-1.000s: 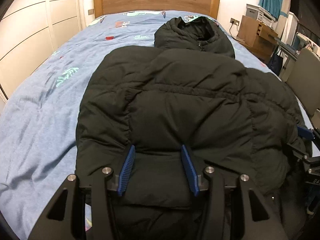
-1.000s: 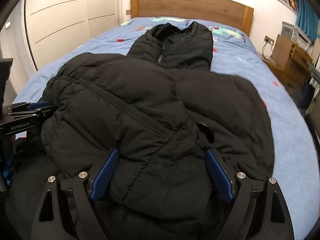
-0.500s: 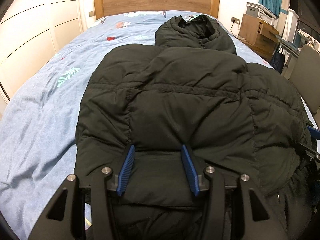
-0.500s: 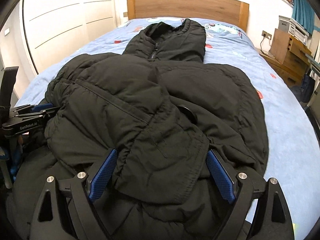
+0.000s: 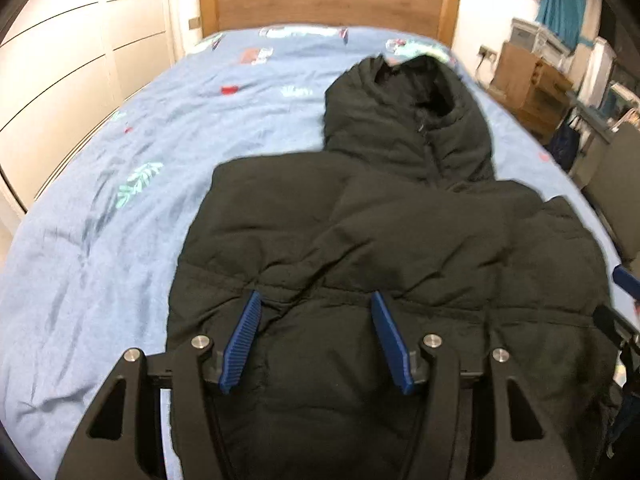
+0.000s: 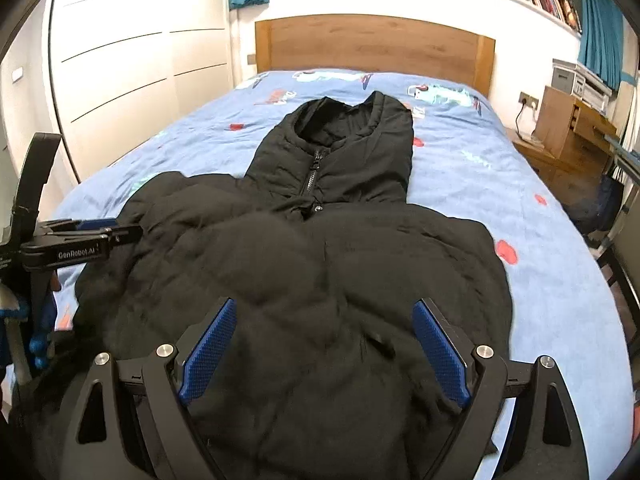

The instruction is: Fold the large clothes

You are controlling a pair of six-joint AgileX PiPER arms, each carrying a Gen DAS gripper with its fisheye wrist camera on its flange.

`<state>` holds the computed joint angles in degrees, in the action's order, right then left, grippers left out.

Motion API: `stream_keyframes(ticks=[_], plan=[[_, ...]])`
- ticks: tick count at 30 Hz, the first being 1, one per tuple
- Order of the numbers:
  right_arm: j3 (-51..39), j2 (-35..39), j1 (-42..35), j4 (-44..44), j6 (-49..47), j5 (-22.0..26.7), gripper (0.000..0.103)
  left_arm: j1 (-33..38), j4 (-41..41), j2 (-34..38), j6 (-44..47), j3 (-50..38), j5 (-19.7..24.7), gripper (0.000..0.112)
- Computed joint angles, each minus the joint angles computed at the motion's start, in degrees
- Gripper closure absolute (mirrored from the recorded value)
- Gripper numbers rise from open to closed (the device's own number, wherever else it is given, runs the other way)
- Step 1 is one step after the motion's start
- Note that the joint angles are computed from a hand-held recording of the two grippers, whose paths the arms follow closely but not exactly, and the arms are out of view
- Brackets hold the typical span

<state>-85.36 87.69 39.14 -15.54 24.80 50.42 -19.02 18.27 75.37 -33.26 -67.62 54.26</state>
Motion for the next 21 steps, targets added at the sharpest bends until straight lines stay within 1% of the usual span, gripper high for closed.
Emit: stream_keyframes(ticks=[3, 6, 9, 11, 15, 18, 21], plan=[[-0.64, 2.68, -1.47, -0.30, -0.50, 0.80, 0.015, -1.37, 0.16, 1.14, -0.35, 1.59, 0.95, 0.056], [1.62, 2.53, -2.43, -0.64, -1.40, 1.24, 0.015, -3.10, 2.05, -0.53, -1.62, 4.38, 1.92, 0.053], [3.82, 0.72, -2.98, -0.86, -1.97, 1.80, 0.015, -3.40, 1.28, -2.03, -1.81, 4.40, 4.89, 0.053], [4.68, -0.62, -2.53, -2.52, -0.97, 3.57, 0.015, -5.05, 2.31, -3.15, -3.53, 4.00, 7.26, 0.053], [4.27, -3.25, 0.05, -6.28, 1.71, 8.12, 0.015, -10.87, 6.03, -6.80, -9.46, 4.58, 10.95, 0.053], [4.78, -6.50, 2.56, -5.69, 2.62, 8.00, 0.015, -17.11, 9.65, -9.48, -16.04, 5.61, 11.89, 0.053], [6.18, -8.18, 5.87, -5.64, 3.07, 6.24, 0.015, -22.39, 10.49, -10.53, -20.44, 7.39, 11.20, 0.053]])
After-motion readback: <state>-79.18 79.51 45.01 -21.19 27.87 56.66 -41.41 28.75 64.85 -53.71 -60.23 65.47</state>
